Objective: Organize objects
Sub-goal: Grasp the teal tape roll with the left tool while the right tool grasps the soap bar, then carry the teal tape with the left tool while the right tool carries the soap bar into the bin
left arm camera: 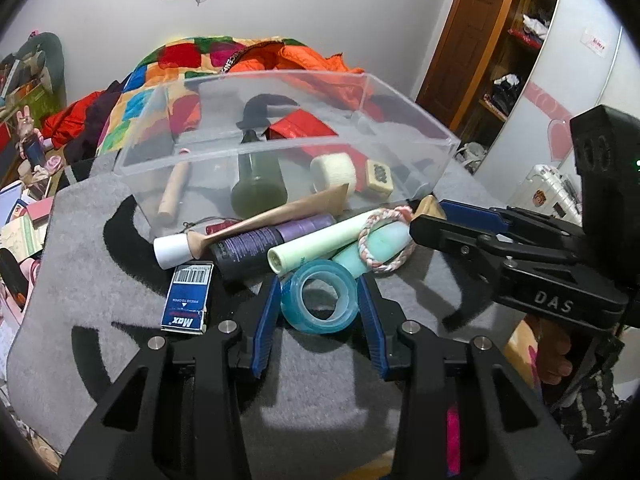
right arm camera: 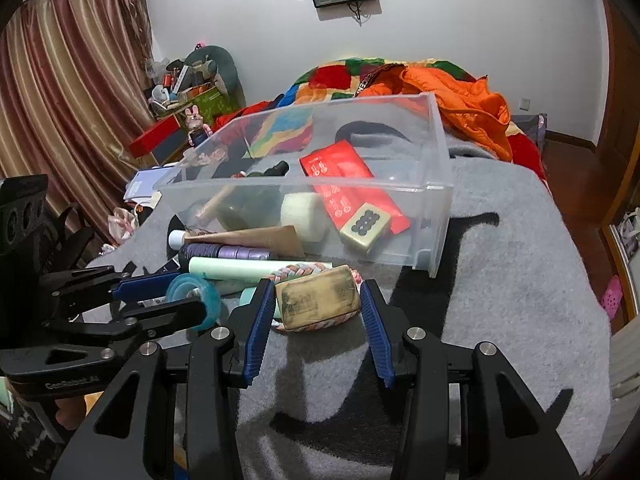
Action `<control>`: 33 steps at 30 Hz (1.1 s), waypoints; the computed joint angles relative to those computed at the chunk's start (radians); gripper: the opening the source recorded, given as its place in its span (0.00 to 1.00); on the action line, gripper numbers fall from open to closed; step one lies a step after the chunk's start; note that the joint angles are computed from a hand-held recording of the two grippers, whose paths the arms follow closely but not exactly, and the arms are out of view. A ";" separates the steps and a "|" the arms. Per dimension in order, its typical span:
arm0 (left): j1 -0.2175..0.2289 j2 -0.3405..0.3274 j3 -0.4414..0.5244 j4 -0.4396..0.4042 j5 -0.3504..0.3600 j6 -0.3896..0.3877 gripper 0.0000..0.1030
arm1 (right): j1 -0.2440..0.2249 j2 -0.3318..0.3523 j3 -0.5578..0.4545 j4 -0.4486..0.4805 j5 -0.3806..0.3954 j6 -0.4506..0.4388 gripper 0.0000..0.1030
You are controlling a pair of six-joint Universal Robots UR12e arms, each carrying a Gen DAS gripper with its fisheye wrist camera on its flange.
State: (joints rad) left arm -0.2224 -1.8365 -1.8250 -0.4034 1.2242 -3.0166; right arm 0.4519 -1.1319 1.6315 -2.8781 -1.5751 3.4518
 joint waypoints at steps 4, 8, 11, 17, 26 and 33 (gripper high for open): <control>0.006 0.015 -0.006 0.031 -0.009 -0.011 0.38 | 0.000 -0.007 0.002 -0.019 -0.009 0.003 0.39; 0.009 0.024 -0.007 0.062 -0.014 -0.021 0.38 | -0.001 -0.008 -0.004 -0.040 -0.020 0.003 0.39; 0.011 0.027 -0.004 0.083 -0.015 -0.027 0.38 | 0.000 -0.006 -0.013 -0.061 -0.024 -0.001 0.39; 0.018 0.025 0.013 0.110 -0.027 -0.035 0.38 | 0.000 0.002 -0.035 -0.080 -0.038 -0.015 0.39; 0.028 0.003 0.054 0.154 0.002 -0.063 0.38 | -0.009 0.019 -0.078 -0.078 -0.059 -0.004 0.39; 0.033 -0.031 0.092 0.121 0.053 -0.078 0.38 | -0.015 0.043 -0.115 -0.040 -0.053 0.000 0.39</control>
